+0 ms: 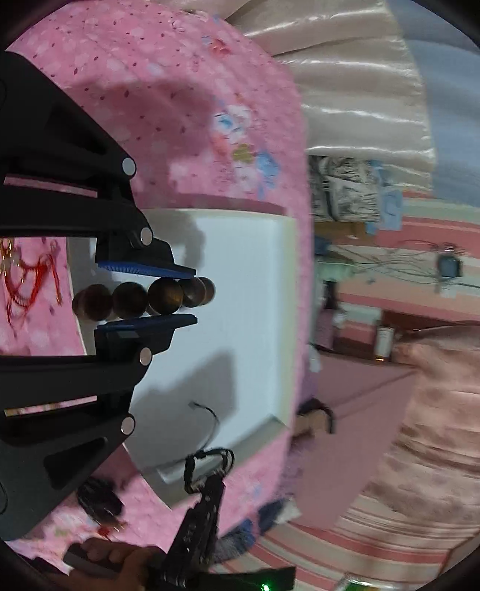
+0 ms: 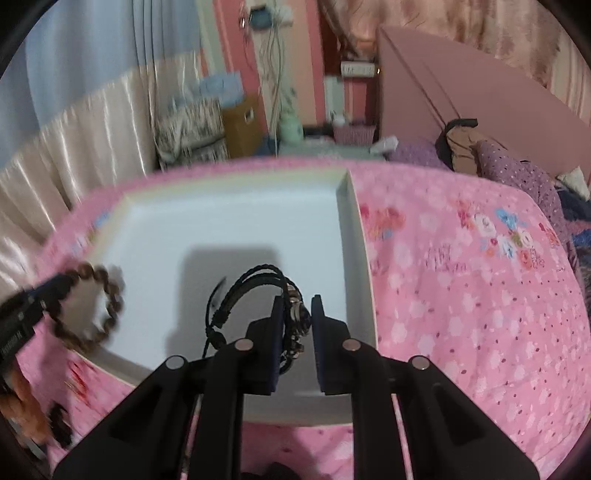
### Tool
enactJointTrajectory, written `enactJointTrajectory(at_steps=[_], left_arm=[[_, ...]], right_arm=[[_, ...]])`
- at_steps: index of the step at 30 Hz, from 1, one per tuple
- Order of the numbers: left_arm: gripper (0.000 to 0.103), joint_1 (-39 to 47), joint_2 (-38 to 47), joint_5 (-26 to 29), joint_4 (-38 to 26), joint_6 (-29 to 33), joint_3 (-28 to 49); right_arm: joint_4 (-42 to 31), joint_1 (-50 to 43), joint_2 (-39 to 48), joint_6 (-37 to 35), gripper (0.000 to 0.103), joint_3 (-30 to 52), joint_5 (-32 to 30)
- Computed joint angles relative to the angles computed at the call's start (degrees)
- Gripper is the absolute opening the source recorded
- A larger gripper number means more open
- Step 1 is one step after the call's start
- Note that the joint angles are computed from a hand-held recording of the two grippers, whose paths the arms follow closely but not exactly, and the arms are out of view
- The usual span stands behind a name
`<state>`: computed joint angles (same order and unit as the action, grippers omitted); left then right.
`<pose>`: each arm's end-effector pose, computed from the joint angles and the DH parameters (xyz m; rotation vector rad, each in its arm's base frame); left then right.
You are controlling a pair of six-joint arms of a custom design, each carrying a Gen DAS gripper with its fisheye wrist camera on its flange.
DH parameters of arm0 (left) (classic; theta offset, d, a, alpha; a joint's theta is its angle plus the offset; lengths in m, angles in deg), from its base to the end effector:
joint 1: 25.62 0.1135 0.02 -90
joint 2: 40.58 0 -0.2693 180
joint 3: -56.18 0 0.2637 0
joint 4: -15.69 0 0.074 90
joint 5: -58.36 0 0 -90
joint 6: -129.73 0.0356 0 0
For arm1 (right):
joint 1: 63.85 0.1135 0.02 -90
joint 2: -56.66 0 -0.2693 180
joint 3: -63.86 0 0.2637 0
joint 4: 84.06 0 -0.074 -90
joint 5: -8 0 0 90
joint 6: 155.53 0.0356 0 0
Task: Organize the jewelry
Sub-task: 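Carry both bracelets into the white tray and open both tools, then grasp the red string bracelet with the left tool while the right tool grasps black hair ties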
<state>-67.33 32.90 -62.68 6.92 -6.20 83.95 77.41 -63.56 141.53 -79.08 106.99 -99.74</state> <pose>0.1528 -0.1116 0.0979 -0.2934 2.3246 -0.0500 0.2461 0.0121 0.1125 -0.4161 2.5433 0.3202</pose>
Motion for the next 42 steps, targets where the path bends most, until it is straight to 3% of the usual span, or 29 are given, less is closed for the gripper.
enactJointTrajectory(at_steps=[5,8,16,28,30,31,32,33,42], left_arm=[[0.018,4.73,6.75,3.66,1.28,2.62,-0.21],[0.018,3.89,10.95,0.81,3.53,4.25,-0.58],[0.018,9.20,11.94,0.60,3.10,11.19,1.27],[0.018,7.26,11.17,-0.78,4.44,10.23,-0.08],[0.018,7.22,10.94,-0.22,3.86,9.95,0.31],[0.019,7.16,10.95,-0.45,3.64,9.84,0.68],[0.028,6.33,10.03,-1.41,2.63,9.43,0.81],[0.039,5.19,9.26,-2.82,1.84,8.87,0.92],[0.055,-3.74,1.05,-8.11,-8.46,2.18,2.95]], right_arm=[[1.33,-1.64,2.62,-3.31,0.015,-2.00,4.54],[0.66,-2.36,2.26,-5.05,0.015,-3.31,4.41],[-0.45,-2.43,-2.80,-4.94,0.014,-7.27,4.47],[4.78,-2.46,-2.79,-2.27,0.017,-9.11,2.71],[4.32,-3.42,-2.56,-2.24,0.028,-8.64,-0.66],[4.43,-3.75,-3.14,-2.33,0.041,-8.86,-2.24],[4.57,-3.79,-4.38,-2.41,0.050,-9.37,-3.30],[4.81,-3.41,-5.58,-2.26,0.053,-9.93,-3.44],[-0.83,-6.23,-21.46,-3.12,0.065,-12.48,-7.22]])
